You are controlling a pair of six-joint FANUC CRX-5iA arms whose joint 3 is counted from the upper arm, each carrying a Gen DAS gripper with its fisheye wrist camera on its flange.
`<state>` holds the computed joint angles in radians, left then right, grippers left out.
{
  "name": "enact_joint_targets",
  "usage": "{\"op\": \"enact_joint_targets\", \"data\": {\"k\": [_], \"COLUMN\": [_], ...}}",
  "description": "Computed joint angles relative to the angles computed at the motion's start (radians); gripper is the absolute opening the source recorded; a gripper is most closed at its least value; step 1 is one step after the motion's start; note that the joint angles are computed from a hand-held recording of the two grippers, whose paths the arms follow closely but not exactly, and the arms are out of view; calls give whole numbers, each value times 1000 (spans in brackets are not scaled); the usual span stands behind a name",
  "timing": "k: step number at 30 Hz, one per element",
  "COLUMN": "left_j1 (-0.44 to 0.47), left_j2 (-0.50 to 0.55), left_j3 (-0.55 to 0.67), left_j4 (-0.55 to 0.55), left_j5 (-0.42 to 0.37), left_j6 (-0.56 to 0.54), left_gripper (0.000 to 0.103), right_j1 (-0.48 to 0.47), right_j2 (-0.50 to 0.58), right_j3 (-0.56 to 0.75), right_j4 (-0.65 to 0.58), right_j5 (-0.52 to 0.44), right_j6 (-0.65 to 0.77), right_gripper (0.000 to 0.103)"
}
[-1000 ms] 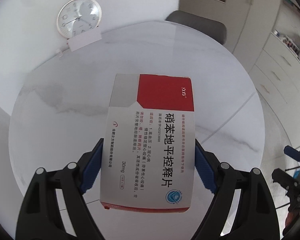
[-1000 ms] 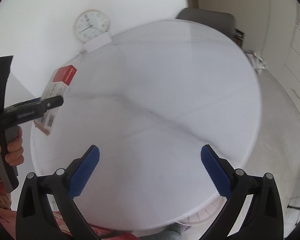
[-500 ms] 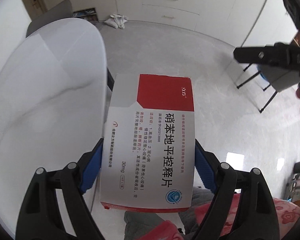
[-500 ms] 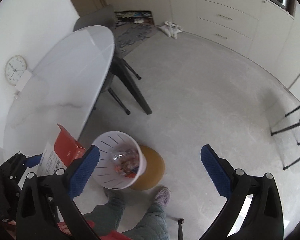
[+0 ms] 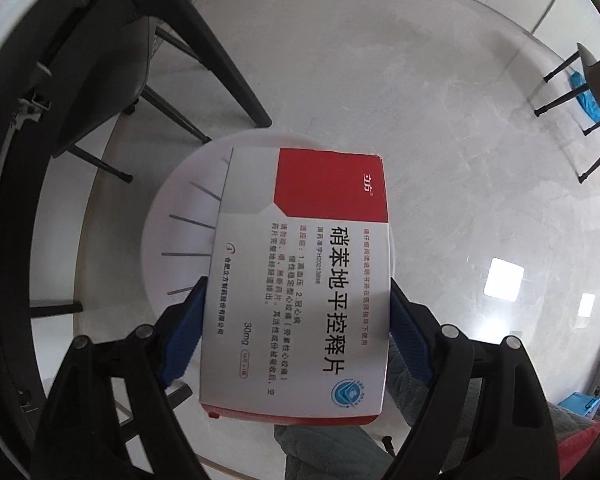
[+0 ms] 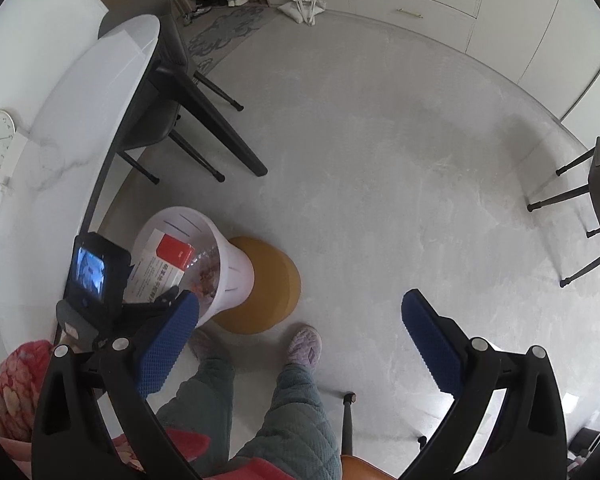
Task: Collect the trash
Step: 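Carry the medicine box with the left tool over the white bin and release it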
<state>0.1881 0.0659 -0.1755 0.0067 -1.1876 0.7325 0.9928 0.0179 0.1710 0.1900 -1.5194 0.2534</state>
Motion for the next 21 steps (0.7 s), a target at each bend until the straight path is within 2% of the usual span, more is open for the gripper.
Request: {"op": "enact_joint_targets", "data": {"k": [3, 7, 9, 15, 18, 21], "left_j1": [-19, -25, -32, -23, -22, -6], "left_j2": [27, 44, 40, 34, 12, -35], "left_j3": [1, -1, 4, 5, 7, 19], "left_j4": [-17, -36, -37, -19, 0, 65], "left_j5": [-8, -14, -32, -44, -73, -138], "left_j6": [45, 49, 59, 44, 31, -5], "left_gripper": [80, 81, 87, 90, 90, 90], "right_j1": [-4, -15, -19, -20, -16, -8], "right_j2": [8, 26, 26, 21, 17, 21], "right_j3": [-2, 8, 6, -1, -6, 0], "right_j4": [-30, -66, -74, -75, -66, -39], "right_j5": [8, 8, 15, 25, 30, 19], "right_j6": [24, 52, 53, 44, 39, 34], "right_gripper": [100, 100, 100, 100, 100, 100]}}
